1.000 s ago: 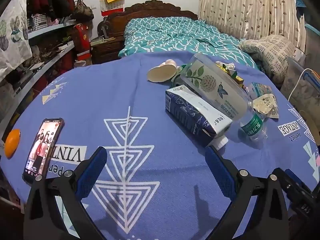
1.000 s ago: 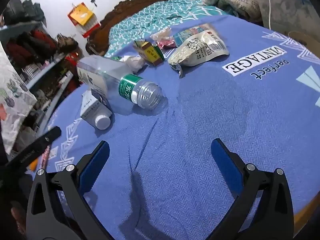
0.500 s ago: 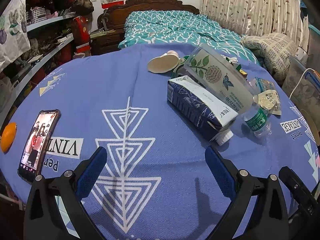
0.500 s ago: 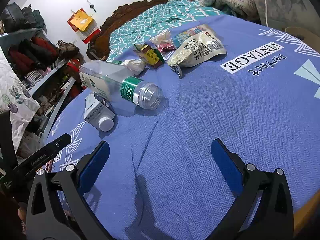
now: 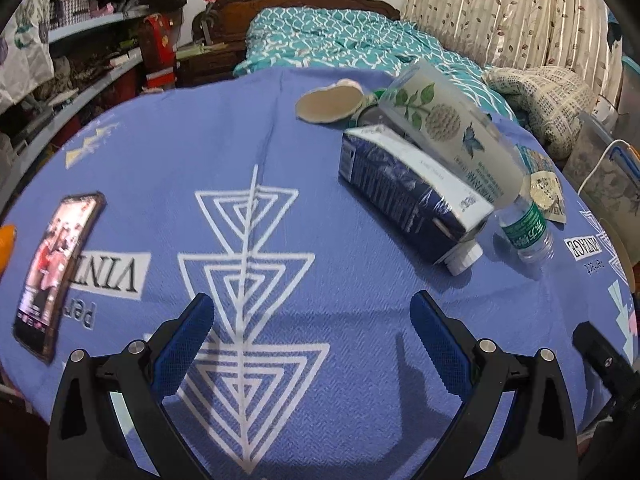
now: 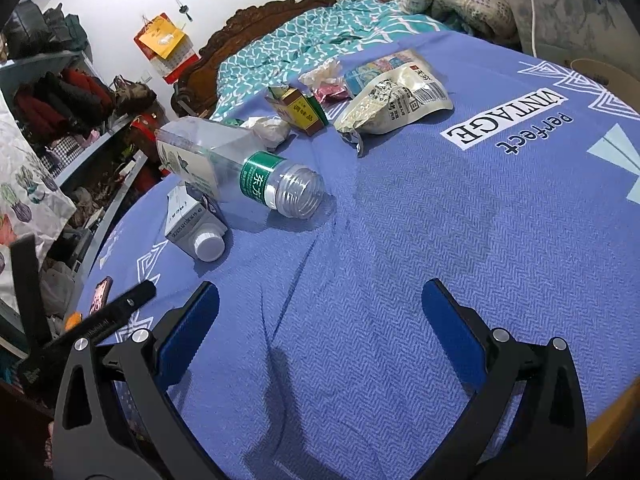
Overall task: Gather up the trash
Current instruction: 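Move both tools toward the milk carton and water bottle on the table, then grasp the blue milk carton with the left tool while the right tool grasps the water bottle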
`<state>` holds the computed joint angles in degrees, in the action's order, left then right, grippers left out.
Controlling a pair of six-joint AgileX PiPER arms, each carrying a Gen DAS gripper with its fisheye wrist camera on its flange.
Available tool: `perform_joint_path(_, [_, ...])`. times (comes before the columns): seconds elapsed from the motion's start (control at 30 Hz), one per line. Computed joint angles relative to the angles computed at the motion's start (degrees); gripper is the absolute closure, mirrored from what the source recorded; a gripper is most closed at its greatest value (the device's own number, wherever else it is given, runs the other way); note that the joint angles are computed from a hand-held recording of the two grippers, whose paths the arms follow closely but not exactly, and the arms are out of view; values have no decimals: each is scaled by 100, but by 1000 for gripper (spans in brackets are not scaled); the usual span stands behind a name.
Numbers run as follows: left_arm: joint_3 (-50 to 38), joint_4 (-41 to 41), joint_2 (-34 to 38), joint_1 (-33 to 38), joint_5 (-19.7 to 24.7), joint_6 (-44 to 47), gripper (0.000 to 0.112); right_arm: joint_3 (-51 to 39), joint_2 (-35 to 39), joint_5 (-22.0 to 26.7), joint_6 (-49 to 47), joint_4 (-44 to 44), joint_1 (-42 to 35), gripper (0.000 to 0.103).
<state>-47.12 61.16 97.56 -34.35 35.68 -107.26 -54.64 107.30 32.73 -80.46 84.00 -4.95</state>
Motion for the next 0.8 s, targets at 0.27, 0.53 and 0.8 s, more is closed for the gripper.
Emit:
perform_joint_path(0.27, [212,300,248,-255,129,-256,18,6,-10,-158,-172,83,99,3])
perform_joint_path(0.53, [646,937,86,-385,-56,-735,18,-130,22,-40,-468,48,132,24])
perform_joint_path(0.8, [639,792,-373,317,-848,-131,18,-807,8,-223,-1156,-174,285,43])
